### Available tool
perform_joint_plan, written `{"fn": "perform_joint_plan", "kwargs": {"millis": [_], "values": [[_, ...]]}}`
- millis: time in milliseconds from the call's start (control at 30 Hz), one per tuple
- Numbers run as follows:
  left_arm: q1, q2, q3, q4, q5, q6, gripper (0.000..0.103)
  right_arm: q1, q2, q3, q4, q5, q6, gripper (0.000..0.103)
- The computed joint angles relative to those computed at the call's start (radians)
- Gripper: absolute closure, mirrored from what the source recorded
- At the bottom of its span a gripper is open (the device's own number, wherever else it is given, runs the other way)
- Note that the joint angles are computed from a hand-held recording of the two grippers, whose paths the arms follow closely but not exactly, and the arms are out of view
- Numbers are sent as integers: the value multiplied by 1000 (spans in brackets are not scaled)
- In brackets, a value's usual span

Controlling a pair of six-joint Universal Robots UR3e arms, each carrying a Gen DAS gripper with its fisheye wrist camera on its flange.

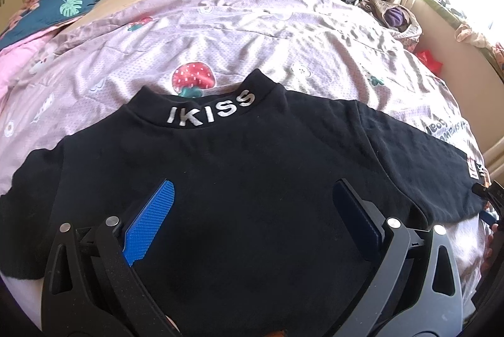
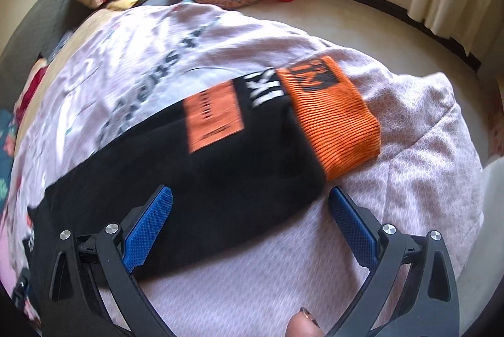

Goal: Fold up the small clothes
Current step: 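Move the right gripper to the orange sleeve cuff and grasp it, then carry the held sleeve across the shirt body and open the right gripper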

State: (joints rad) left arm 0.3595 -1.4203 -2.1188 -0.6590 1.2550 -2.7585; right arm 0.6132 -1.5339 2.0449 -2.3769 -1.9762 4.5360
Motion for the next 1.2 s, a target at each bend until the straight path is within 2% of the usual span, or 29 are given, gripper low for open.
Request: {"fn": "perform_joint_plan", "kwargs": {"millis": [100,167,200,233,267,333,500,633,933,1100,1200], "values": [[-17,-10,-6,18,12,-6,8,-14,-13,66,-95,-27,-1,10],[-23,-7,-14,21,18,-3,8,-13,-21,71,-97,-51,1,38],[-24,-2,-20,23,16,-1,8,-11,-33,85,-114,-60,5,46],[-24,4,-24,25,14,0,8,-8,-45,103,-139,-68,10,63],[-21,12,-29,22,9,1,8,-2,-59,114,-150,-80,18,74],[-13,27,-33,6,-5,7,8,14,-83,139,-193,-104,20,86],[14,75,-30,-49,-40,29,8,78,-107,119,-253,-174,-22,89],[54,141,-21,-116,-76,58,8,146,-63,5,-253,-226,-81,90],[199,280,-12,-234,-138,154,8,310,211,-481,-169,-315,-293,90],[314,338,-4,-324,-195,227,8,358,373,-763,-82,-302,-369,91],[383,344,28,-433,-241,298,8,386,483,-952,-5,-304,-406,91]]}}
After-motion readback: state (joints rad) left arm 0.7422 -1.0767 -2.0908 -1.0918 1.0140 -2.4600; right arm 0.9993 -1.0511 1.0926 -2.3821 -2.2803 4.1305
